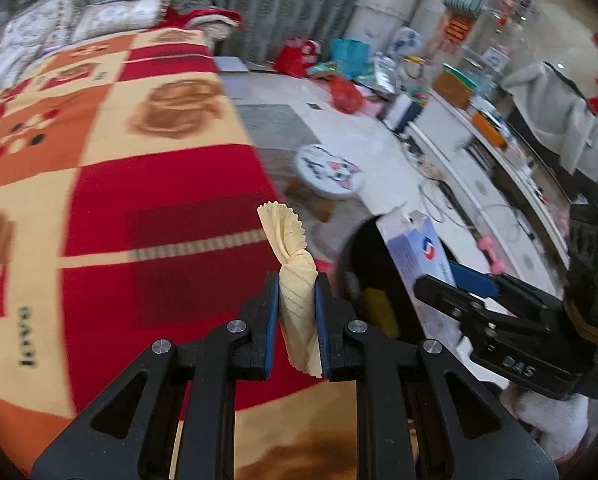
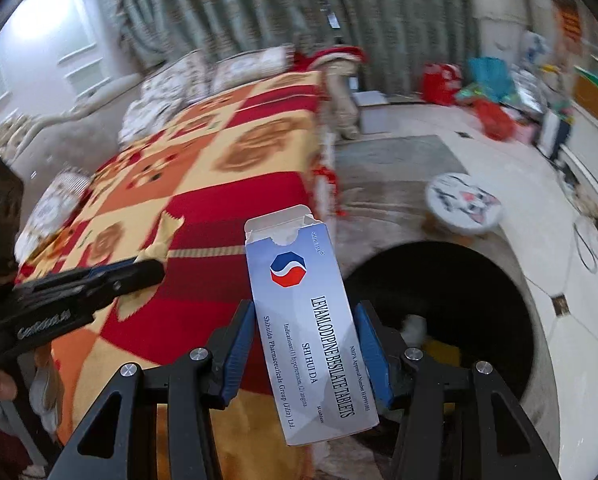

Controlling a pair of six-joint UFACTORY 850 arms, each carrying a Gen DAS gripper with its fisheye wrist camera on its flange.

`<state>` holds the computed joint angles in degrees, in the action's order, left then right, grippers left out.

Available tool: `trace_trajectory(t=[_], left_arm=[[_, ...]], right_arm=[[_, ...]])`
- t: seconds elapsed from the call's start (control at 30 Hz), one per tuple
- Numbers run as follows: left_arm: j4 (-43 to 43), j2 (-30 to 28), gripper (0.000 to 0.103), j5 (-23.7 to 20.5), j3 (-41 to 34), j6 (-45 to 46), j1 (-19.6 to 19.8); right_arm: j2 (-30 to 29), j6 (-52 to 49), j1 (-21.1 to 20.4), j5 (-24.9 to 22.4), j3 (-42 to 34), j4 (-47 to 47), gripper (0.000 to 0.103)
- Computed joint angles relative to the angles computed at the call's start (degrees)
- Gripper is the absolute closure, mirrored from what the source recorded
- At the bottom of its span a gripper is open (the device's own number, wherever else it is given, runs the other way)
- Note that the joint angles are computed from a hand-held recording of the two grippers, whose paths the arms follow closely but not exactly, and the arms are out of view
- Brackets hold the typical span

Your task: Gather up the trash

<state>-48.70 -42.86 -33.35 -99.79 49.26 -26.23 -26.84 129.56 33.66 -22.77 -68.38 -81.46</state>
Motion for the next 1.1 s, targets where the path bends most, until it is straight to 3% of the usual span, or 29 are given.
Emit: trace_trajectory(t=[0.33,0.47,0.5,0.57,0.77,1.1], left_arm=[[-2.1,-4.0,0.085,-5.8,-5.2,0.6,-4.2],[-2.8,-4.1,0.053,-6.5,-5.5,1.2,-5.0],[-3.6,-3.7,0.050,-6.1,-4.9,2.1,-5.0],[-3.7,-2.6,0.050,-4.4,-3.4,3.0,-5.2],[-6.2,2.5,0.050,2.6,3.3,8.0,-5.4],[-27.3,12.1,0.050,12.2,14.9,32.2,-4.1]], right_arm=[[3.1,8.2,-2.3,-3.3,6.6,-0.9,0.053],[4.4,11.5,-2.3,-4.0,8.4,-2.7,0.051],[4.5,11.9,-2.0,-4.4,8.5,-2.9,0.049],[5.0,12.9,-1.4,-5.5,9.0,-3.1,0.030],[6.0,12.7,2.1,-12.7,8.5,-1.9,0.030],[7.4,8.9,7.0,-23.4,6.0,0.1,0.030]])
